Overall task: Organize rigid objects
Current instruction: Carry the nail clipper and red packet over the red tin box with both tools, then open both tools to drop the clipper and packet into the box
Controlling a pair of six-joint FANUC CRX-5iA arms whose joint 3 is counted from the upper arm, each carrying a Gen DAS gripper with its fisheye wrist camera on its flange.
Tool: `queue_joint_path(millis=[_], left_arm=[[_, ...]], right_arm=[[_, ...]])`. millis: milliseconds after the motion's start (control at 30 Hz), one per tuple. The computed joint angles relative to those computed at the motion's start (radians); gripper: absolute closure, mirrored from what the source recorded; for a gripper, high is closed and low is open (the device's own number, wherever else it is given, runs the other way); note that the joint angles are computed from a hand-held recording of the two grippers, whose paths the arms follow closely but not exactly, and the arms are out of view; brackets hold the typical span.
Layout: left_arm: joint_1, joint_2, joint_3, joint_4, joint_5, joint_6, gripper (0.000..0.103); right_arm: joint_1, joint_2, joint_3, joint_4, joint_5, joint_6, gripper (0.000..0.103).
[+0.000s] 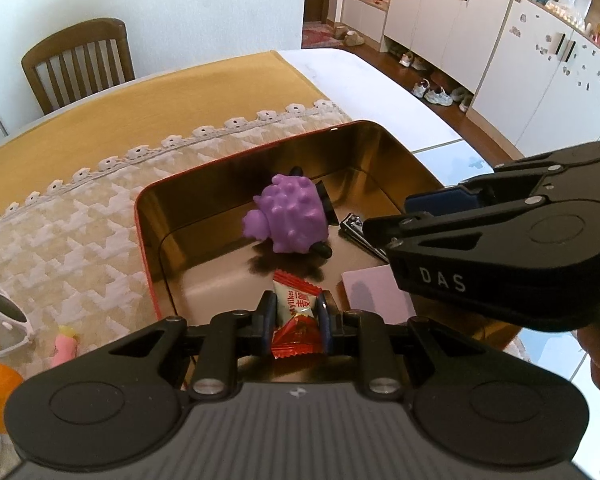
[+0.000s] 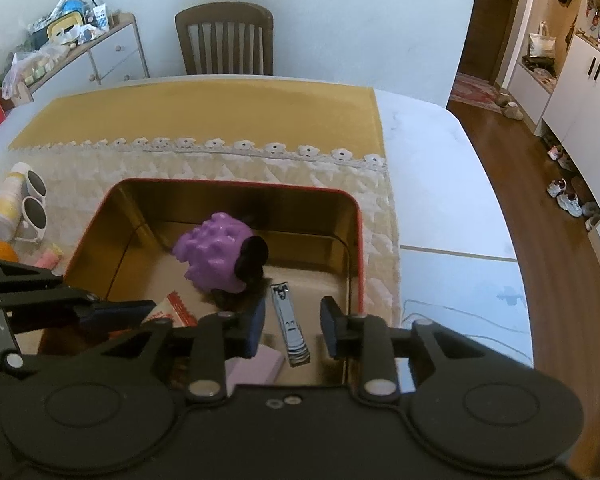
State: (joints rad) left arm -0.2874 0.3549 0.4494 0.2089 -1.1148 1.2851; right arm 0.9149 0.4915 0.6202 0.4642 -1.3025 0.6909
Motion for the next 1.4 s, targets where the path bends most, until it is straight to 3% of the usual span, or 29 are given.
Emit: queue_joint_path(millis=[400, 533, 800, 933, 967, 1167, 1400], left_arm=[[0.023, -0.082, -0.091, 0.072, 0.041, -0.052, 0.081], [0.035, -0.119, -0.132, 0.103, 0.059, -0.077, 0.071], [0.072, -0.196, -0.223, 0.180, 0.093, -0.139, 0.070], [0.098, -0.254, -0.292, 0.221, 0.136, -0.186, 0.040], [0.104, -0.269, -0.310, 0.231, 0.151, -0.203, 0.038], [0.157, -0.330, -0.371, 0.270, 0.166, -0.267, 0.037], [0.255, -0.406, -0.452, 0.310, 0.174, -0.332, 0.030]], right_arm=[[0.034, -0.065, -0.057, 0.043, 0.027, -0.066, 0.057], [0.050, -0.081, -0.068, 0.057, 0.026, -0.092, 0.053], [0.091, -0.106, -0.089, 0.108, 0.030, -0.142, 0.044], [0.114, -0.118, -0.103, 0.135, 0.043, -0.176, 0.039], [0.119, -0.118, -0.101, 0.139, 0.043, -0.179, 0.039], [0.146, -0.108, -0.081, 0.159, 0.041, -0.193, 0.031], [0.184, -0.072, -0.031, 0.173, 0.039, -0.207, 0.021]])
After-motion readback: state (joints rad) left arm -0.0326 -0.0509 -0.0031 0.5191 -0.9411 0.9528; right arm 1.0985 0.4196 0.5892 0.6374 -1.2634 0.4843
